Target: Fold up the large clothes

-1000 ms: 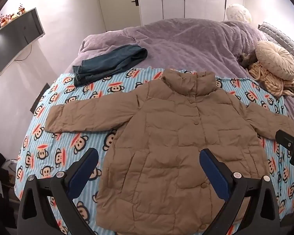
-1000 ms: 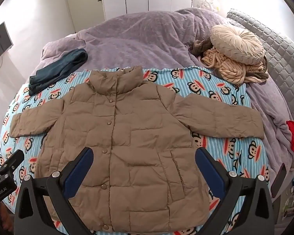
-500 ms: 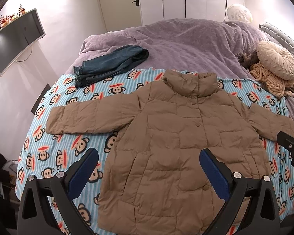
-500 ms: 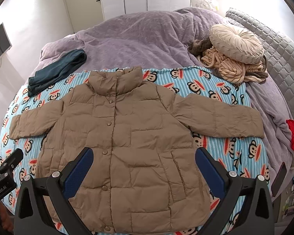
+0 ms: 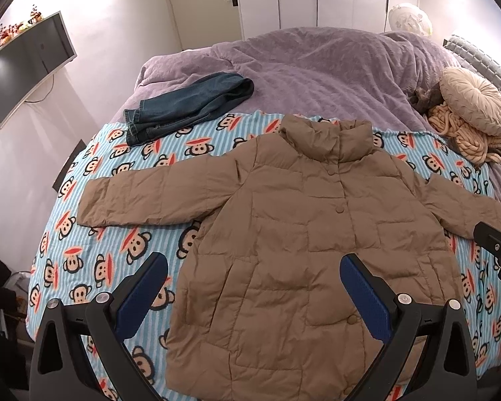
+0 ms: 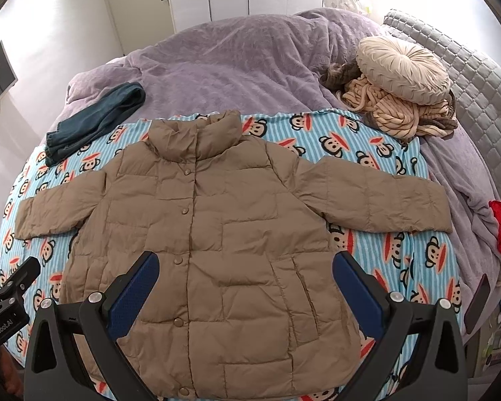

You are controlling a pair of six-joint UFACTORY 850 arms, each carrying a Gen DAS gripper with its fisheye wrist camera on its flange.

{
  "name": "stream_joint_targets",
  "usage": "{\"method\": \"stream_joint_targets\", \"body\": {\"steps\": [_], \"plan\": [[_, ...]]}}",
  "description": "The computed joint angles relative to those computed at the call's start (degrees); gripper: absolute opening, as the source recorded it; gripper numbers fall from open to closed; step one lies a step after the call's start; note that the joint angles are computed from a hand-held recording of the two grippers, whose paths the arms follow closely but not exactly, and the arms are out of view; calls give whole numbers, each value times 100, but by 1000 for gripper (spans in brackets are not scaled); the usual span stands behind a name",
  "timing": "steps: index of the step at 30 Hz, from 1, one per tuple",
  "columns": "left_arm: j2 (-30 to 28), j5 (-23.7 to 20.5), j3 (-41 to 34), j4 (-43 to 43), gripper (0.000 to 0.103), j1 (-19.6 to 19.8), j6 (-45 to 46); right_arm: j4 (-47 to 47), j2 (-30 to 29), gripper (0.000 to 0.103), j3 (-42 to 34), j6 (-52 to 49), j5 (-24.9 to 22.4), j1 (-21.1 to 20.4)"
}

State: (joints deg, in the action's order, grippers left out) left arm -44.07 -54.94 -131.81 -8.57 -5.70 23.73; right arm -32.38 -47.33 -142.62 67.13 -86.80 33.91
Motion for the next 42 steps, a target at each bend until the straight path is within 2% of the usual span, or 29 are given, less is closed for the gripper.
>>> {"method": "stream_joint_targets", "body": {"steps": [42], "plan": [[-50,16,-2,10,103,13,15,82,-320,103,-555,-138,-219,-38]]}}
